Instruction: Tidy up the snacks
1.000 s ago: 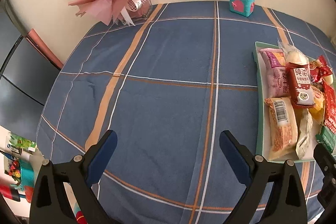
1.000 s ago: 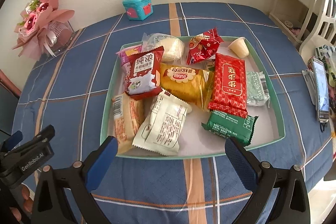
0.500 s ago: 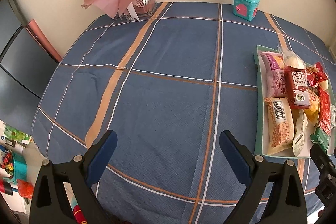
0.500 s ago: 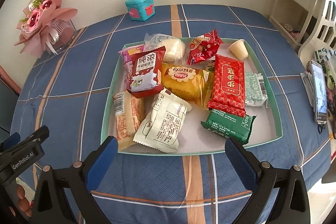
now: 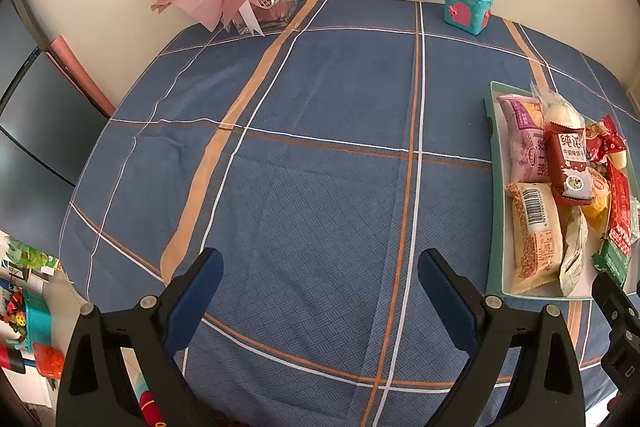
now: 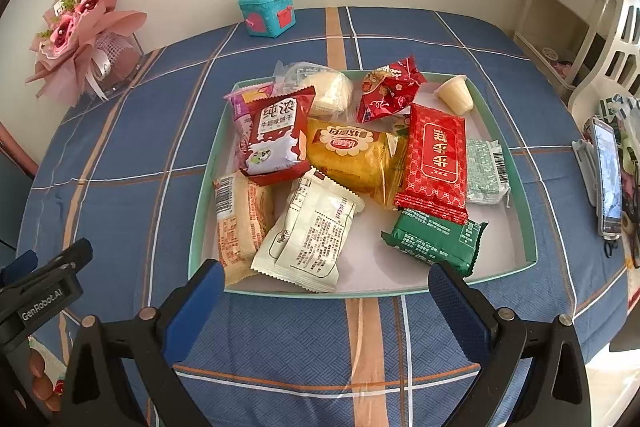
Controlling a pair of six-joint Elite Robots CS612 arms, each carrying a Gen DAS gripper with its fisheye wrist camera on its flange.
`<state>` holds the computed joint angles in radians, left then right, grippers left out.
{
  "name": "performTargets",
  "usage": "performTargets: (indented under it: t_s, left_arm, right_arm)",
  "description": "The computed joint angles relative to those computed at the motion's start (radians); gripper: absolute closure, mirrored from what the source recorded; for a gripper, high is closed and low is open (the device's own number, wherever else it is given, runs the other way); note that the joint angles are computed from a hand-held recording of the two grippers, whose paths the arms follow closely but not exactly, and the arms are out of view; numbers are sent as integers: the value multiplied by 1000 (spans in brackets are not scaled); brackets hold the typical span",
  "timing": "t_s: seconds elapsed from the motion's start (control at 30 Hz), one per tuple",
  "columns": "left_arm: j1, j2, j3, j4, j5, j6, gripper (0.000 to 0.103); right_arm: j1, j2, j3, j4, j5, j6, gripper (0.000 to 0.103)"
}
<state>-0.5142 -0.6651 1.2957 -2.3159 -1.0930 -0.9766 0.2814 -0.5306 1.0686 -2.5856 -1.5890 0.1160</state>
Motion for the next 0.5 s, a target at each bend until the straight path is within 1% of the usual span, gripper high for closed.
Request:
performTargets:
  t_s: [0.5]
  left_arm:
    - [2, 1, -2, 0, -3, 3, 5]
  right_arm:
    - [-2, 3, -6, 12, 11, -10, 0]
